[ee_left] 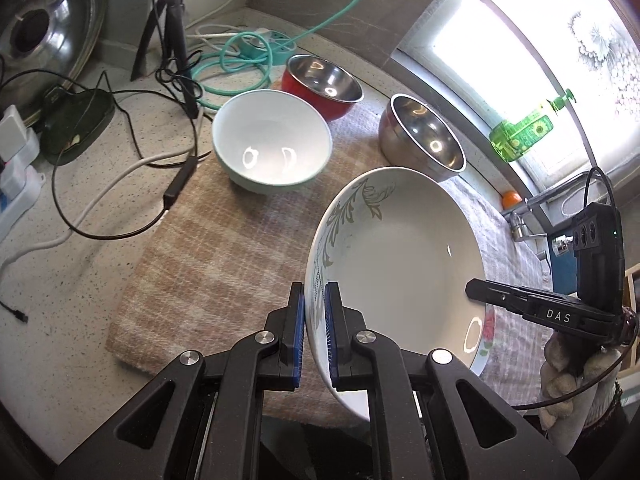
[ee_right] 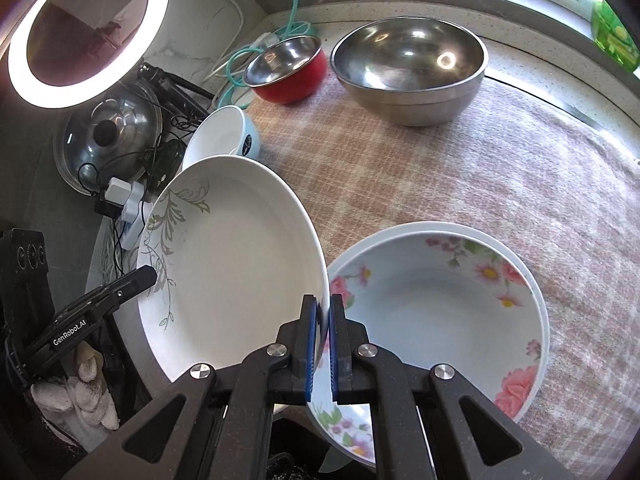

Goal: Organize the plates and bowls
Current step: 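Carry the grey-leaf plate with both tools onto the floral plate stack, then settle the grey-leaf plate on the stack and open both tools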

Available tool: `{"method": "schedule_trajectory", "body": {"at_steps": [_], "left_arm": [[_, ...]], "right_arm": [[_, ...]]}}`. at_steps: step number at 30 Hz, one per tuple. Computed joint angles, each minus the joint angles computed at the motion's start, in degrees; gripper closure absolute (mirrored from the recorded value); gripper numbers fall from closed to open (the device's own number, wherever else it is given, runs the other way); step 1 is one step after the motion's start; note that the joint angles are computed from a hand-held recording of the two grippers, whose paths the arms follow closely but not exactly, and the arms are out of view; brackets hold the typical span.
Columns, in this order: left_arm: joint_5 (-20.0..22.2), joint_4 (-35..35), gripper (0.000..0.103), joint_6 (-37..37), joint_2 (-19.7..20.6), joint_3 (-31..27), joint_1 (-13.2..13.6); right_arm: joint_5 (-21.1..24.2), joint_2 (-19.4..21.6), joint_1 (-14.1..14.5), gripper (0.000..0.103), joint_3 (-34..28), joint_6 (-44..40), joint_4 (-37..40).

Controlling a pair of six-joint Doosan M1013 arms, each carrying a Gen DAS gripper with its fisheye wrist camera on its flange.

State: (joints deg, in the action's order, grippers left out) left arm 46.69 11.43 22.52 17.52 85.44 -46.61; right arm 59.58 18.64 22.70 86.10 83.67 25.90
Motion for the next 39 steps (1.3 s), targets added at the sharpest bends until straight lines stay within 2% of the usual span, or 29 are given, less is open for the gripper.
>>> {"method": "schedule_trajectory", "body": {"at_steps": [19, 39], "left_arm": [[0.57, -11.37, 0.095, 15.76, 7.26, -8.51, -0.53], [3.83, -16.76, 0.095, 22.24, 11.17, -12.54, -0.65]], "right_arm": [[-2.33, -4.5, -6.04, 0.097, 7.19, 6.18, -1.84], [-3.23, -5.53, -8.4, 0.097, 10.47, 9.16, -2.63]]}}
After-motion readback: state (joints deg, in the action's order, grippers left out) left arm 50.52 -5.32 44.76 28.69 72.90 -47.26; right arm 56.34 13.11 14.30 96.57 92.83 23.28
